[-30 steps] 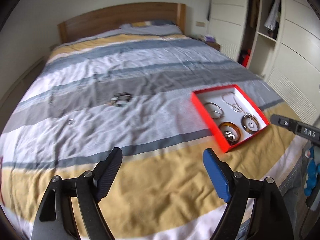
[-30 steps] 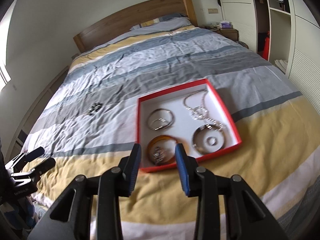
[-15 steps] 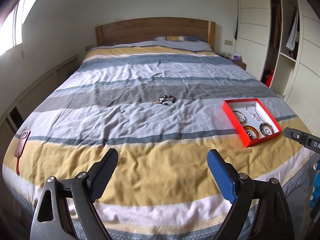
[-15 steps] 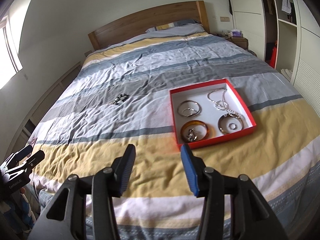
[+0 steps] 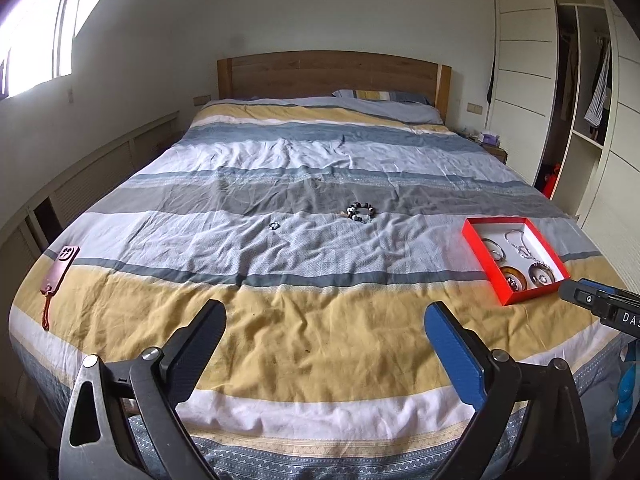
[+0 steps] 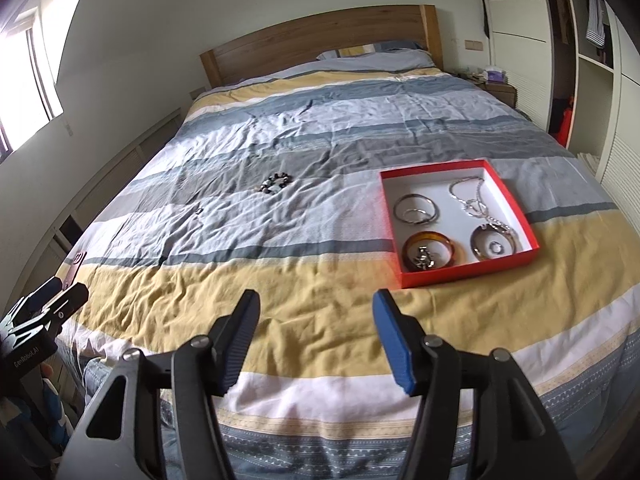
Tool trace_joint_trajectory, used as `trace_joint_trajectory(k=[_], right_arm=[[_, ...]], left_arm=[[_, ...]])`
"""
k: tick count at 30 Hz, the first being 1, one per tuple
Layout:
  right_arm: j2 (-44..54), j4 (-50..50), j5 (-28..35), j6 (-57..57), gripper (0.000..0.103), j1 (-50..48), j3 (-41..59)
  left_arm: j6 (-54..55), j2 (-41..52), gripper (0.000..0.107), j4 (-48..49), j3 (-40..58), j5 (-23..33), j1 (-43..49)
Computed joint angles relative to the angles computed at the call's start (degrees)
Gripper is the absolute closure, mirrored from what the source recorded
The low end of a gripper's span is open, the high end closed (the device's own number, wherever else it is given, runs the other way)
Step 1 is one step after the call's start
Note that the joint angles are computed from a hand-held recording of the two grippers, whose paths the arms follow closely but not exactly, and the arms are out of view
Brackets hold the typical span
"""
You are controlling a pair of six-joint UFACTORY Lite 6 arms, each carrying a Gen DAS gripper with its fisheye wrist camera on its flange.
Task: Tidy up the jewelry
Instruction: 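Move both tools toward the silver ring and beaded bracelet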
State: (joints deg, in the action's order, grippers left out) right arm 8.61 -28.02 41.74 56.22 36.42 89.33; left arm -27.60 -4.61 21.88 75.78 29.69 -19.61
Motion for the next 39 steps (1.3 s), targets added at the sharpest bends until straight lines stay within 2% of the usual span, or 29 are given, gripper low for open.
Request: trace_joint_trajectory(k=[9,17,30,39], right_arm=[[4.0,1.2,-1.2,-1.8,0.043,0.3,2.7],[8.5,4.9,-4.2,-5.4,0.043,-2.0,4.0],[16.2,10.2,-7.0,-10.3,0.040,-6.0,6.7],[21.3,15.5,-8.3,-14.7,0.037,-8.7,8.7]], left_arm=[[-1.4,0.5,0.008,1.8,-1.4,-1.9,1.2],[-4.9,5.6,0.008,5.8,0.2,-3.6,2.5],[4.1,15.8,0.008,-3.8,6.2,-6.8,5.7],[11.7,23.7,0.008,-10.2,13.1,-4.4,6.4]])
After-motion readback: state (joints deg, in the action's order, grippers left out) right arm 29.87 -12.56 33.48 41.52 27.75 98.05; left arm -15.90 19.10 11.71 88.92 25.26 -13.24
